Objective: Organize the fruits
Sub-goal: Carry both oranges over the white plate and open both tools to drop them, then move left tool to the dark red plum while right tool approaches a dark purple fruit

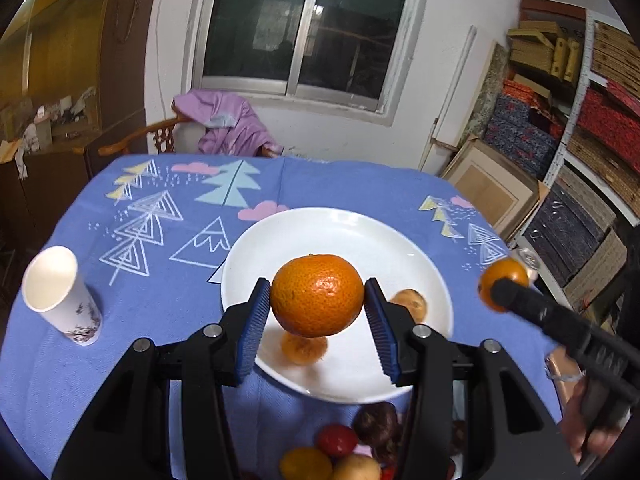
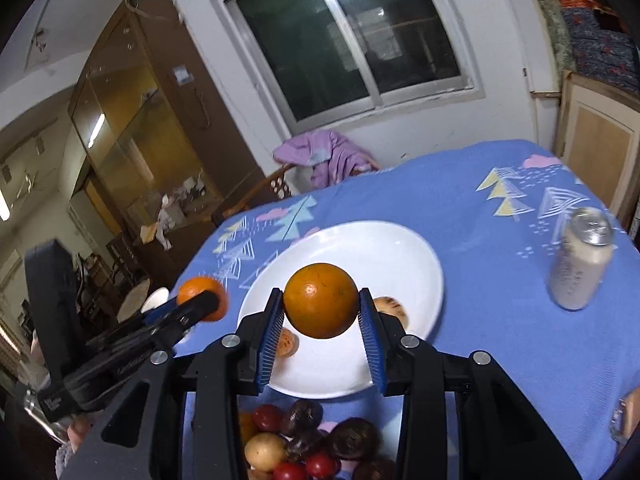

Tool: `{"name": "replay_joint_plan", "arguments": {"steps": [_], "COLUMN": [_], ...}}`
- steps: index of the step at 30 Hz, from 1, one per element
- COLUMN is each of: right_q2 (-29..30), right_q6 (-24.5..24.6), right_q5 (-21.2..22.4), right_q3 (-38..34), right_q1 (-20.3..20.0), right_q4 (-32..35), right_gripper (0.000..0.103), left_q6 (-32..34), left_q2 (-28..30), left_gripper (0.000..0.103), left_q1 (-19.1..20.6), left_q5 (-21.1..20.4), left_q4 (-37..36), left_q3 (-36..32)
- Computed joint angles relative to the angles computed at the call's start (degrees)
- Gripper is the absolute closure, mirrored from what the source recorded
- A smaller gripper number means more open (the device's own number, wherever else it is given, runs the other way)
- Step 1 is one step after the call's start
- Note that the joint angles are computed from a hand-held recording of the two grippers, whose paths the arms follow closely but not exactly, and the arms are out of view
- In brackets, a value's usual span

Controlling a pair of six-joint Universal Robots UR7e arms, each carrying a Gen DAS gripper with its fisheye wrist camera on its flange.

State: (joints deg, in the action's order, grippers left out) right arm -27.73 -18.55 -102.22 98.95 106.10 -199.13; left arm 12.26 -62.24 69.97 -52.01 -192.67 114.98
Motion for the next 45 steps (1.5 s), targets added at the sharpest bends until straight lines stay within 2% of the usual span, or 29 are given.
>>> {"name": "replay_joint_plan", "arguments": {"steps": [3, 6, 11, 13, 14, 15, 18, 24, 27, 29, 32, 34, 39, 42, 45], "right_q2": [3.4, 6.0, 8.7, 9.0, 8.9, 8.8, 8.0, 3.8, 1.8, 0.3, -1.7, -2.9, -5.7, -7.1, -8.0], "right_q6": [-2.7, -4.3, -6.2, -6.1, -6.0, -5.9, -5.7, -5.1, -5.5, -5.9, -6.5, -6.2, -4.7, -1.9, 0.5], "right_q5": [-2.8, -5.4, -8.6, -8.7, -8.7, -8.6, -7.9, -5.0, -4.5, -4.1, -3.7, -3.4, -2.1, -0.9, 0.8], "right_q3": [-3.6, -6.1, -8.7, -8.8, -8.9, -8.7, -7.8, -3.0, 0.5, 3.6, 8.3, 11.2, 18.1, 19.7, 19.7], "right_q1": [0.1, 0.1, 0.2, 0.2, 0.1, 0.1, 0.2, 1.3, 2.3, 2.6, 2.7, 2.1, -1.6, -3.7, -5.1], "right_q4": [4.0, 6.4, 7.5, 7.3, 7.5, 7.2, 5.7, 1.7, -2.2, -5.2, -9.3, -11.5, -15.9, -15.4, -14.1], "right_gripper": [0.065, 0.065, 0.064, 0.064, 0.064, 0.062, 0.06, 0.058, 0.05, 0.043, 0.04, 0.036, 0.035, 0.034, 0.034], "left_q6": [-1.9, -3.0, -2.8, -2.1, -1.7, -1.4, -1.3, -0.2, 0.5, 2.0, 4.4, 3.9, 0.2, -3.5, -4.4], "left_q2": [2.6, 4.1, 5.7, 5.4, 5.4, 5.3, 4.4, 0.7, -1.8, -3.0, -4.5, -6.3, -10.4, -12.2, -12.6], "left_gripper": [0.055, 0.055, 0.056, 0.049, 0.041, 0.037, 0.037, 0.037, 0.037, 0.035, 0.028, 0.028, 0.028, 0.028, 0.028], "left_q1": [3.1, 5.7, 7.5, 7.5, 7.2, 6.9, 6.3, 3.0, 1.0, -0.5, -1.9, -2.2, -0.2, 2.1, 3.3], "left_q5": [-0.6, -3.5, -5.9, -7.2, -6.5, -6.2, -6.7, -4.0, -1.8, 1.0, 6.3, 8.0, 8.1, 5.0, 2.9], "left_q4": [4.9, 7.8, 10.2, 9.0, 8.3, 7.6, 7.1, 2.8, 0.4, -2.5, -8.7, -10.5, -10.9, -6.8, -5.0], "left_q3": [-4.7, -7.4, -9.5, -9.3, -9.1, -8.8, -7.8, -3.1, 0.9, 4.1, 10.4, 14.3, 21.0, 21.2, 20.9]}}
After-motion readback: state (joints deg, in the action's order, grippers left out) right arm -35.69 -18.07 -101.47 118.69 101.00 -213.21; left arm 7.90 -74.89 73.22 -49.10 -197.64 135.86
